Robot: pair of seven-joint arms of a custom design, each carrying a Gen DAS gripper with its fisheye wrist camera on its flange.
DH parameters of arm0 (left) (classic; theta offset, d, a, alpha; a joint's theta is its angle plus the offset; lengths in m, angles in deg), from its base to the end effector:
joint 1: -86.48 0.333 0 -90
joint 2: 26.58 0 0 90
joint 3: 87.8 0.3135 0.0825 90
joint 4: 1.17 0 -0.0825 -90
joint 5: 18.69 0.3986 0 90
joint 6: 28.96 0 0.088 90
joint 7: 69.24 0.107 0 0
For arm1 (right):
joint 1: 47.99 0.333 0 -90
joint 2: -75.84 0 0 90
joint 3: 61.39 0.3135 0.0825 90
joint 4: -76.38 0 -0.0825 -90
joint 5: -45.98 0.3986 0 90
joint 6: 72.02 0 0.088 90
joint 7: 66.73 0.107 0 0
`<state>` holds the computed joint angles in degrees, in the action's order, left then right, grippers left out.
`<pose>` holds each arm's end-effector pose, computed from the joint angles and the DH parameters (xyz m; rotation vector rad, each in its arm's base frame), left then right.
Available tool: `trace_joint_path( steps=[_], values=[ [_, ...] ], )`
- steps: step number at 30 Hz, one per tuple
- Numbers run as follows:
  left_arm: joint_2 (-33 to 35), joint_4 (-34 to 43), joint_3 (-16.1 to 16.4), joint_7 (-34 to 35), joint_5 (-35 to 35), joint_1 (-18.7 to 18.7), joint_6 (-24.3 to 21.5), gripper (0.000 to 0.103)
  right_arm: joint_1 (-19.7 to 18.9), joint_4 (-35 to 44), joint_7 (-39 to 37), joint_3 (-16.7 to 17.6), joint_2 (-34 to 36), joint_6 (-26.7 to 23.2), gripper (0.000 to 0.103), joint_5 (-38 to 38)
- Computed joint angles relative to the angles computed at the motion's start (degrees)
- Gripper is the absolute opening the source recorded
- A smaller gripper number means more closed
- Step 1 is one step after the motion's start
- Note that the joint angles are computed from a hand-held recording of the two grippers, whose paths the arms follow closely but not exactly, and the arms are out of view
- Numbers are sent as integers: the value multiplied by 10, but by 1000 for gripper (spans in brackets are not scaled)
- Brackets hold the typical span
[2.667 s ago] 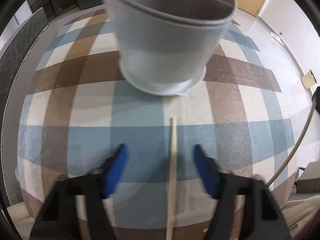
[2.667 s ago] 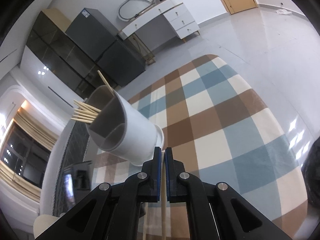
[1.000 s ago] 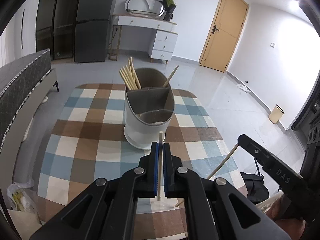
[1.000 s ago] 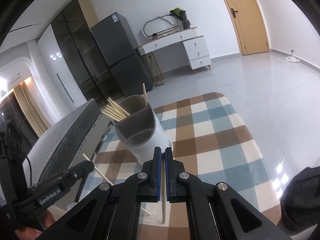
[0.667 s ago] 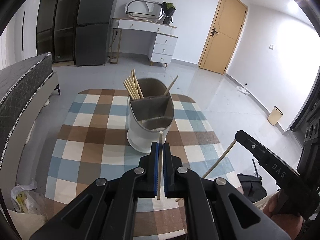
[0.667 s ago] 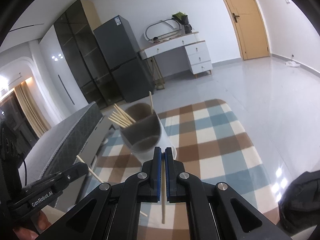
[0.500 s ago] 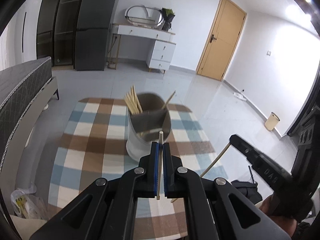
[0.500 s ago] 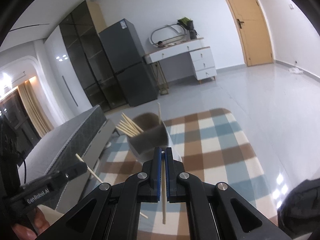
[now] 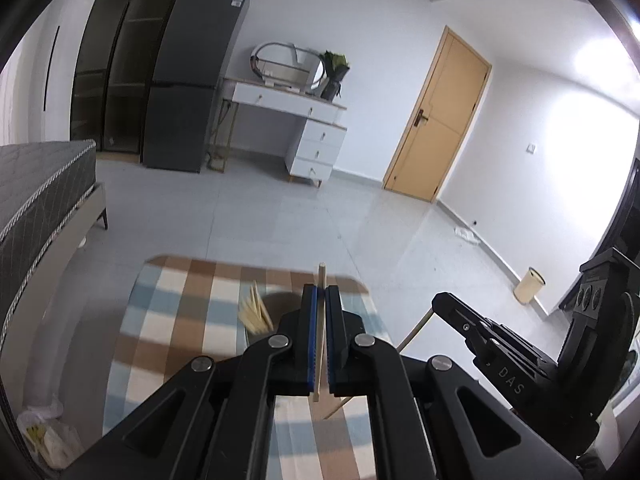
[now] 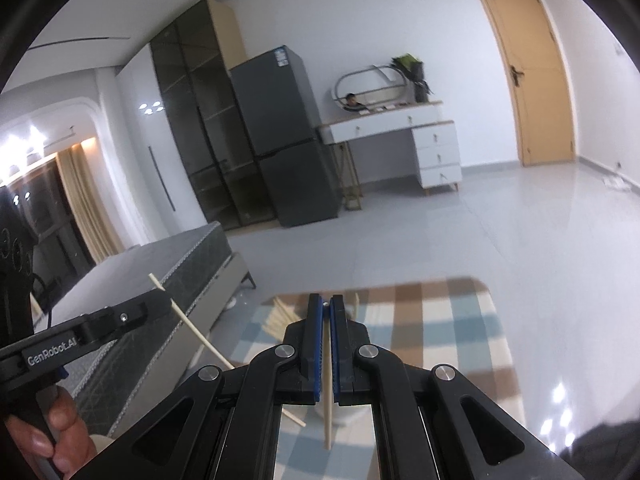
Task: Organize utensils
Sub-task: 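Carry the chopstick with the right tool up over the caddy, then open the right tool to drop the chopstick into the caddy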
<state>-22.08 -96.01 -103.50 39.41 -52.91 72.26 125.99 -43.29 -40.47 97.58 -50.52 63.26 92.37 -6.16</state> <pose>0.5764 -0.3007 0.6635 -1.3896 2.1451 -1.4793 0.5168 0.2003 0.6365 -1.2701 1.6359 -0.8221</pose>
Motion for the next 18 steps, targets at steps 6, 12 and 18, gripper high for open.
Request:
trace_joint_path(
  steps=[6, 12, 18],
  values=[
    [74, 95, -3, -43, 43, 4, 3, 0, 21, 107, -90, -31, 76, 0, 3, 32],
    [135, 155, -12, -83, 93, 7, 11, 0, 56, 195, -152, -72, 150, 0, 3, 49],
    [187, 192, -21, -117, 116, 16, -6, 0, 85, 261, -241, -103, 217, 0, 3, 118]
  ],
)
